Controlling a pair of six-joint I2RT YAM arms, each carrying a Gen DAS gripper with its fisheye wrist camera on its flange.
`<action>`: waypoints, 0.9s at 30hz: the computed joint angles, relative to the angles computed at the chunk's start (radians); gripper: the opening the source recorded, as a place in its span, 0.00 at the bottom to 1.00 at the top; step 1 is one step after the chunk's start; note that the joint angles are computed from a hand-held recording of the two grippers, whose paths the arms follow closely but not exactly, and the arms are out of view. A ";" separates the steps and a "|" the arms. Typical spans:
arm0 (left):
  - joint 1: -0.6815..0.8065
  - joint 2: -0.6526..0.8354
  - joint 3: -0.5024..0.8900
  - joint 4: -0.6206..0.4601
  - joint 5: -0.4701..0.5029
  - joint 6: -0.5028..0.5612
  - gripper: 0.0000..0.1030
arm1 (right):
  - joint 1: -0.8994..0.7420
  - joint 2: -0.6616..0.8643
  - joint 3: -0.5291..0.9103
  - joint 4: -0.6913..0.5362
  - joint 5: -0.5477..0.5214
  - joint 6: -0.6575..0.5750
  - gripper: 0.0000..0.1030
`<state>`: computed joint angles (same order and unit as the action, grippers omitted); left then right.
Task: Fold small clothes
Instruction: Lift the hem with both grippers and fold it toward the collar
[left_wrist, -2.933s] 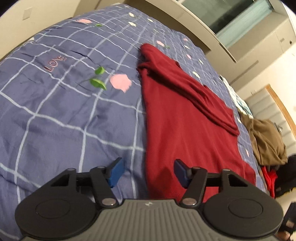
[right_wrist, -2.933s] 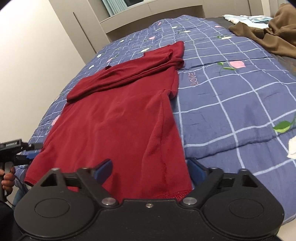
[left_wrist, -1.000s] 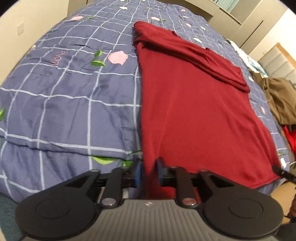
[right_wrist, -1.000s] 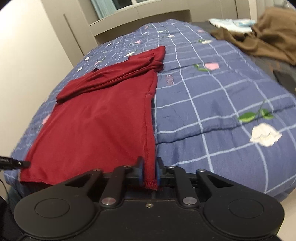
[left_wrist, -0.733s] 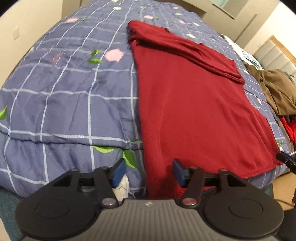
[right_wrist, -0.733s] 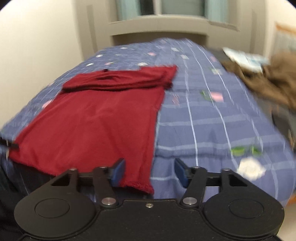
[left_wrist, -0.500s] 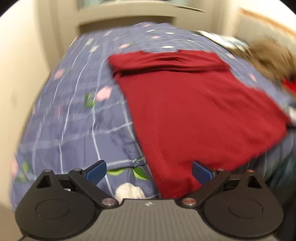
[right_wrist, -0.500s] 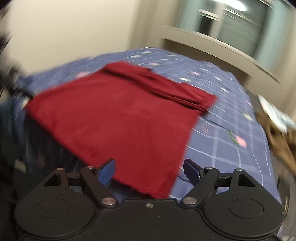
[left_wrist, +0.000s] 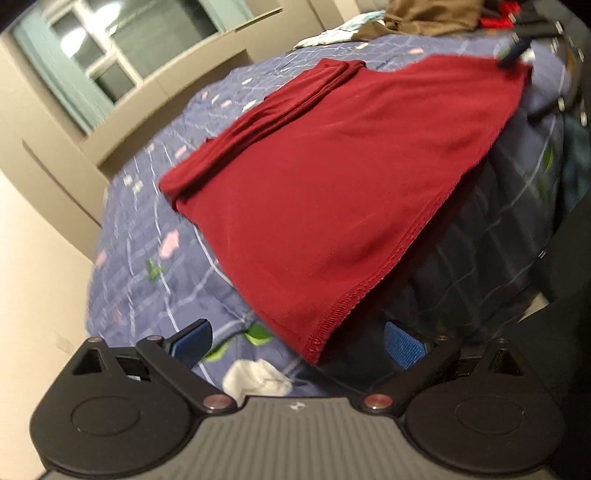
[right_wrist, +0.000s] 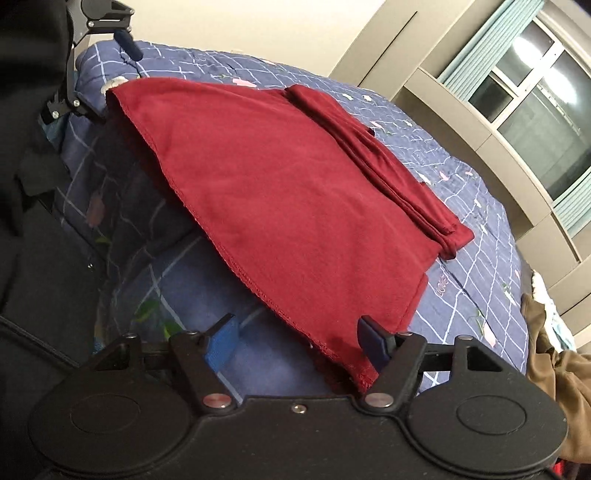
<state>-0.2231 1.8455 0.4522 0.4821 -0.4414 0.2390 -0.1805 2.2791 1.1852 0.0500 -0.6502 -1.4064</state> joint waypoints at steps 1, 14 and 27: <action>-0.009 0.020 0.003 0.021 -0.020 0.018 0.96 | 0.001 0.000 -0.010 0.018 -0.003 0.001 0.70; -0.073 0.180 -0.012 0.263 -0.083 0.217 0.80 | 0.001 0.014 -0.101 0.185 -0.068 -0.006 0.50; -0.036 0.083 -0.047 0.182 0.022 0.276 0.23 | 0.004 0.000 -0.096 0.145 -0.097 -0.026 0.17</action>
<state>-0.2595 1.9287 0.4054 0.6638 -0.4195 0.5149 -0.1763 2.2794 1.0888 0.1954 -0.7473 -1.4324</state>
